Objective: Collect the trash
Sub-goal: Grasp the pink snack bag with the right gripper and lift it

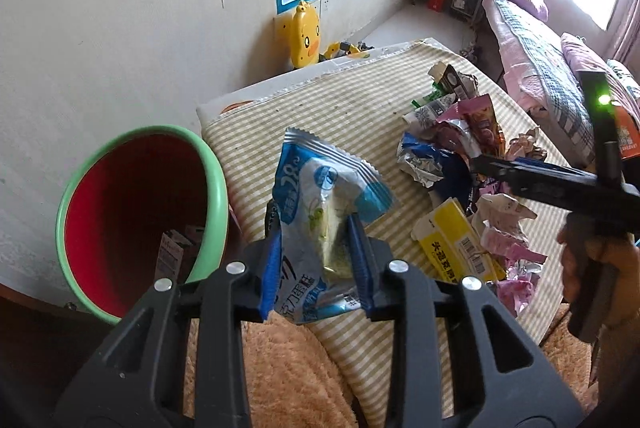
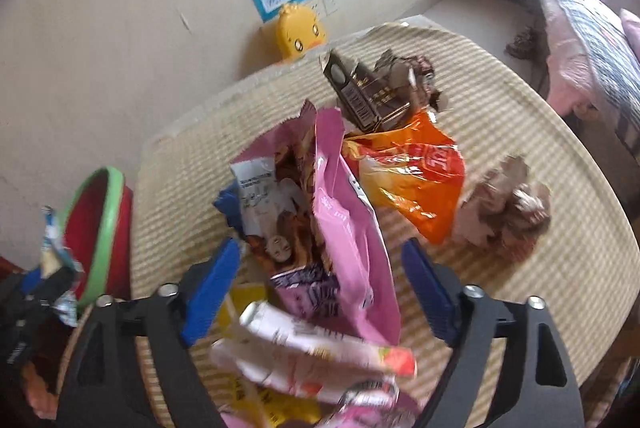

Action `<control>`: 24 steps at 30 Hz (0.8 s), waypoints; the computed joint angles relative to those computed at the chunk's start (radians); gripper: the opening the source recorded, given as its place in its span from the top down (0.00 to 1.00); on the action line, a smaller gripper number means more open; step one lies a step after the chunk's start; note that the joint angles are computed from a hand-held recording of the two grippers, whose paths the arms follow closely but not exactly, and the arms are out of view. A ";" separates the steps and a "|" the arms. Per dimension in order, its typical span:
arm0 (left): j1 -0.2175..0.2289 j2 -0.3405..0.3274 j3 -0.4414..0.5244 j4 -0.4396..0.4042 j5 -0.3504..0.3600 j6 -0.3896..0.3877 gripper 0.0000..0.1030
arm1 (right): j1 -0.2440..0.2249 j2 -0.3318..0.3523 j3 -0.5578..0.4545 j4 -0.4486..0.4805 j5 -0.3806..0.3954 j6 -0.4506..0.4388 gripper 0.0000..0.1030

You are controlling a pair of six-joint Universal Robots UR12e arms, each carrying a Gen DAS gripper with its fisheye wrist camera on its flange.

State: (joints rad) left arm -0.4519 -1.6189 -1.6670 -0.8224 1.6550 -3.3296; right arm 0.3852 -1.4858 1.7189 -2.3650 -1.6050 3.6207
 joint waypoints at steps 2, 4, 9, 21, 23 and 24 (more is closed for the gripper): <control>0.002 0.003 -0.002 0.000 0.001 0.000 0.70 | -0.007 0.007 -0.001 0.015 0.020 0.001 0.19; 0.006 0.006 -0.005 0.000 -0.004 -0.003 0.70 | -0.022 0.003 0.012 0.005 0.071 0.032 0.20; 0.011 0.012 -0.010 -0.004 0.001 -0.014 0.70 | -0.006 -0.013 0.020 -0.020 0.028 0.055 0.43; 0.001 0.031 -0.019 0.037 0.027 -0.010 0.70 | 0.139 -0.046 -0.067 -0.013 -0.318 0.071 0.47; 0.001 0.035 -0.021 0.042 0.031 -0.011 0.70 | 0.160 -0.049 -0.073 -0.019 -0.344 0.078 0.47; 0.000 0.039 -0.023 0.045 0.034 -0.011 0.70 | 0.171 -0.050 -0.076 -0.024 -0.357 0.079 0.47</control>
State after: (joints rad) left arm -0.4520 -1.5803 -1.6898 -0.7778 1.6888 -3.3407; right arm 0.5560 -1.5357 1.6429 -2.3891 -1.9619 3.6998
